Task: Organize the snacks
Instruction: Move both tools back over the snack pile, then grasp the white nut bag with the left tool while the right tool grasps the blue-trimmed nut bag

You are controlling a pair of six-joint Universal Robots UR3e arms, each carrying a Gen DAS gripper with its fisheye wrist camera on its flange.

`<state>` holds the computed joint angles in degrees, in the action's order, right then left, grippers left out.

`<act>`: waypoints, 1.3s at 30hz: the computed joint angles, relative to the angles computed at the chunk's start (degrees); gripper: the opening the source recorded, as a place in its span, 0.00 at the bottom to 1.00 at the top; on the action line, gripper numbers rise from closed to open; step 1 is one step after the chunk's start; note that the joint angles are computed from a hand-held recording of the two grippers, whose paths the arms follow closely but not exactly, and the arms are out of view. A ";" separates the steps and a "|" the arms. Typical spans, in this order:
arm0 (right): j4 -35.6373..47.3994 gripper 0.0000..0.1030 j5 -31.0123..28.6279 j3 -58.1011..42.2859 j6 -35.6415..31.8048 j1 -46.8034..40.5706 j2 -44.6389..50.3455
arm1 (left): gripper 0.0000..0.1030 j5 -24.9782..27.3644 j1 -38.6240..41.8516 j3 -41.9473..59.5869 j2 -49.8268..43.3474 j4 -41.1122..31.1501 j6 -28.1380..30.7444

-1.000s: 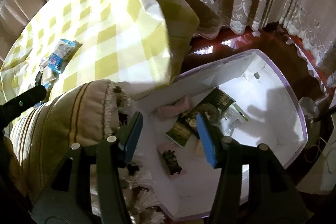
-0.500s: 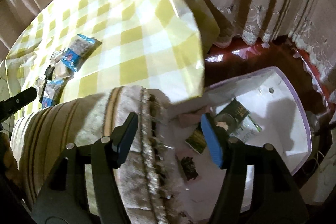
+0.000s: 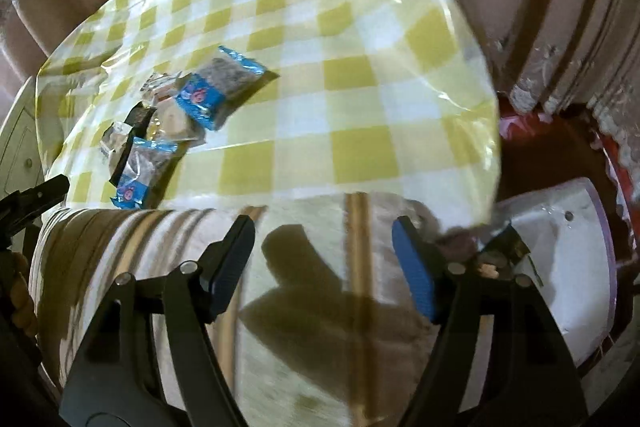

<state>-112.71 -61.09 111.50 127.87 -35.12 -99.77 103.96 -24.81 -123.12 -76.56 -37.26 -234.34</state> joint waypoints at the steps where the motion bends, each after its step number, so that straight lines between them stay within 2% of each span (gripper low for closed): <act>1: -0.34 0.74 -0.25 -0.14 0.83 0.90 0.34 | 0.60 -0.43 1.13 -1.21 1.19 0.18 0.59; 6: -4.90 0.77 -3.71 -0.71 6.90 7.65 3.07 | 0.60 -2.05 5.14 -3.69 2.94 0.56 4.56; 15: -9.10 0.77 -5.63 -5.30 16.01 15.54 10.29 | 0.61 -4.88 10.67 0.96 -5.82 0.01 16.40; 19: -9.98 0.77 -6.45 -8.10 19.10 18.52 13.84 | 0.67 -4.63 11.57 3.13 -9.22 -0.26 19.36; 22: -10.37 0.77 -6.42 -10.83 21.38 20.53 16.60 | 0.67 -4.64 12.39 4.77 -11.72 -0.65 21.60; 30: -11.24 0.81 -5.11 -19.65 29.46 25.40 24.96 | 0.67 -5.58 13.97 7.06 -16.47 0.03 25.94; 33: -11.63 0.83 -4.57 -23.85 33.68 27.51 29.14 | 0.65 -5.64 14.11 7.19 -17.59 0.87 26.86; 34: -11.90 0.84 -4.54 -25.06 35.15 28.06 30.43 | 0.60 -5.56 14.03 7.23 -17.91 1.37 27.28; 39: -13.48 0.85 -5.83 -30.18 42.79 30.71 35.67 | 0.59 -5.79 14.04 6.32 -18.28 3.77 27.65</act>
<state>-126.19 -66.92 81.32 170.66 -4.42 -64.09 98.17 -10.77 -116.79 -94.84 -33.49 -206.69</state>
